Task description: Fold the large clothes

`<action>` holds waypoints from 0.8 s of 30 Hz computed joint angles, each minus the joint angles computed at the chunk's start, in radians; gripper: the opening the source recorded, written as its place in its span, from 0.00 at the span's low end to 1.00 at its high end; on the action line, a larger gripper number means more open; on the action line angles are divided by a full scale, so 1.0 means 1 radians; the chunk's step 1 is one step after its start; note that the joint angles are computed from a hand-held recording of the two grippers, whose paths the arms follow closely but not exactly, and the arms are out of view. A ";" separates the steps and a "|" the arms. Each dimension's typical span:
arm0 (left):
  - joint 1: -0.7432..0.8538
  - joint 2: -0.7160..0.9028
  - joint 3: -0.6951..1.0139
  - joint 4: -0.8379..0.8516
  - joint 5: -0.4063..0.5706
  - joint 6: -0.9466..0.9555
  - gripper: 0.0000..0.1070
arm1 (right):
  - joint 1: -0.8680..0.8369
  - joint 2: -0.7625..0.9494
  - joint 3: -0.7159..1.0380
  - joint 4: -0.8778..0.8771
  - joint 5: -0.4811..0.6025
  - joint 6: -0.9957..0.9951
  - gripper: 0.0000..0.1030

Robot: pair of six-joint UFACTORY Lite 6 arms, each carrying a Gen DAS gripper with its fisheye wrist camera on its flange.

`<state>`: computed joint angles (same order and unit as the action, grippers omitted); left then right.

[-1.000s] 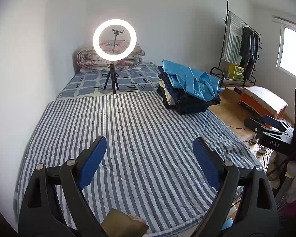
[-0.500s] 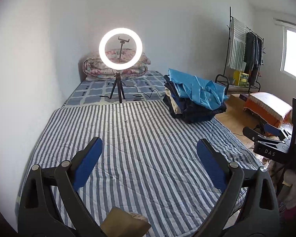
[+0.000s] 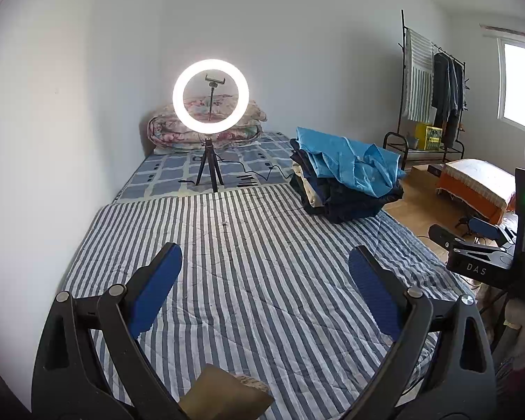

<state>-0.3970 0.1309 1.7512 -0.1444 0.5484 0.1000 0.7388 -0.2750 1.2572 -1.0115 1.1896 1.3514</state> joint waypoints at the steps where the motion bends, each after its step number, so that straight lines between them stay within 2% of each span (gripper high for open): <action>1: -0.004 0.002 0.003 0.008 0.001 -0.006 0.91 | -0.001 -0.001 -0.002 0.000 0.000 0.001 1.00; 24: -0.011 0.002 -0.001 0.022 -0.002 -0.019 0.91 | -0.020 -0.011 -0.012 0.016 -0.011 -0.006 1.00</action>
